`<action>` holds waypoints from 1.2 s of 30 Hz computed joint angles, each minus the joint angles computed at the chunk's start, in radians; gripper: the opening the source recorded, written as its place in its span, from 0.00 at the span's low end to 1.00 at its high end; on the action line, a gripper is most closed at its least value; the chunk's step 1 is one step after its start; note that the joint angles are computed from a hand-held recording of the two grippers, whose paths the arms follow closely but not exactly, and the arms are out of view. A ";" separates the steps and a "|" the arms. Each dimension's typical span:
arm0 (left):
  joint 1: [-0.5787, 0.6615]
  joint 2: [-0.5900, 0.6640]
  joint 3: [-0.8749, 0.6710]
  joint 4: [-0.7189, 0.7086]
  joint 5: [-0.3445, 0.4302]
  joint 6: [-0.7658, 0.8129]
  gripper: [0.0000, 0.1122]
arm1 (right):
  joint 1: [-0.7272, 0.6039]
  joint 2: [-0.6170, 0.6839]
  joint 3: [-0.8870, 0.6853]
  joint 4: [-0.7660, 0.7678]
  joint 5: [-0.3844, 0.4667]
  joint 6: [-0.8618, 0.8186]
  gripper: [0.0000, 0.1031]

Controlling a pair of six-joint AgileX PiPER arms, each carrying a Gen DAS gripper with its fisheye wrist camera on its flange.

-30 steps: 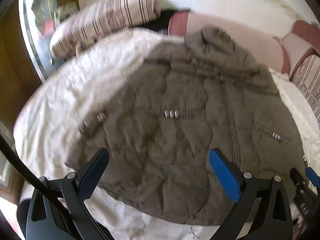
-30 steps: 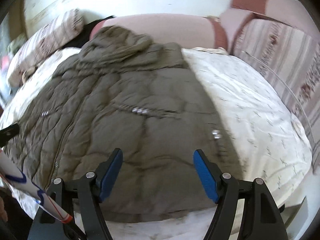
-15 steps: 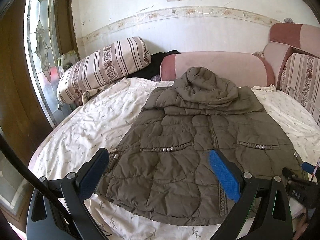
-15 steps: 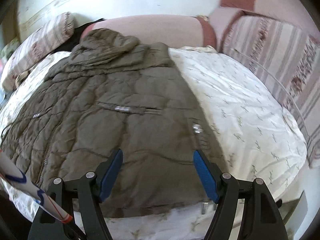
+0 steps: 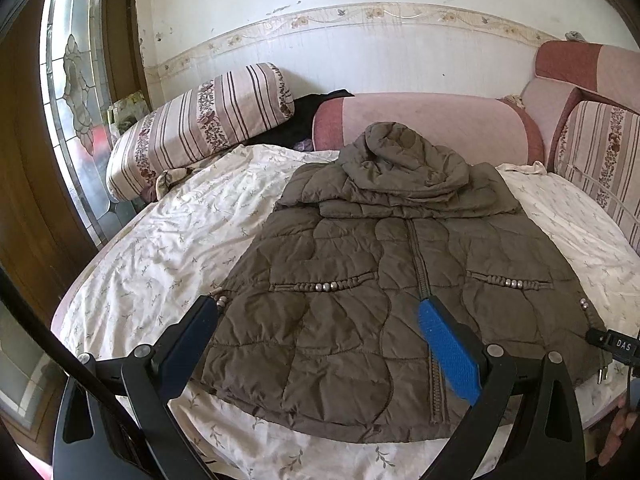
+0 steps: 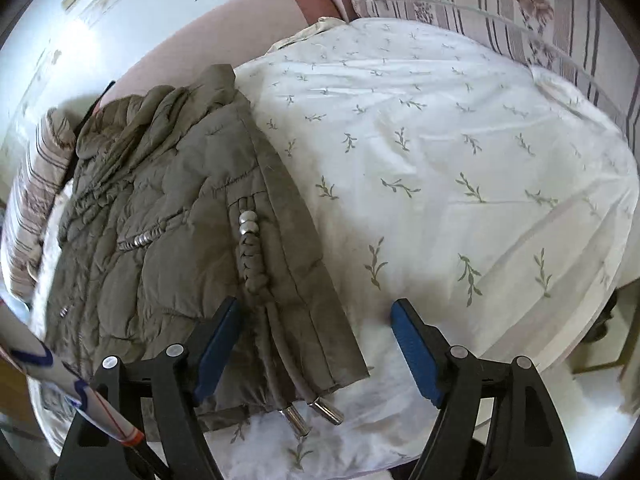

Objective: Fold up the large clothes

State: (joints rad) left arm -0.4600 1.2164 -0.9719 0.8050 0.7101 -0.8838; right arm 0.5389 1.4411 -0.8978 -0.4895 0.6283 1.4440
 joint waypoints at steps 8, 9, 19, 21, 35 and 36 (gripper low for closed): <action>0.029 0.008 0.004 -0.048 -0.012 0.038 0.90 | 0.016 0.011 0.002 0.061 -0.096 -0.081 0.80; 0.045 0.012 0.001 -0.074 -0.018 0.062 0.90 | 0.016 0.013 0.001 0.071 -0.108 -0.097 0.79; 0.436 0.096 -0.063 -0.578 -0.085 0.556 0.90 | 0.011 0.003 0.023 0.124 -0.182 -0.159 0.78; 0.563 0.127 -0.092 -0.696 -0.080 0.669 0.90 | 0.011 0.017 0.007 0.131 -0.162 -0.169 0.78; 0.985 0.465 -0.215 -1.420 0.117 1.355 0.51 | 0.037 0.051 -0.030 0.081 -0.117 -0.140 0.81; 0.983 0.456 -0.201 -1.437 0.113 1.369 0.51 | 0.034 0.049 -0.024 0.082 -0.124 -0.141 0.81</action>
State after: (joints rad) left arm 0.5227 1.6728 -1.1727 -0.6316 0.8230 0.4848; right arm 0.5734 1.4899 -0.9222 -0.4070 0.5045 1.3032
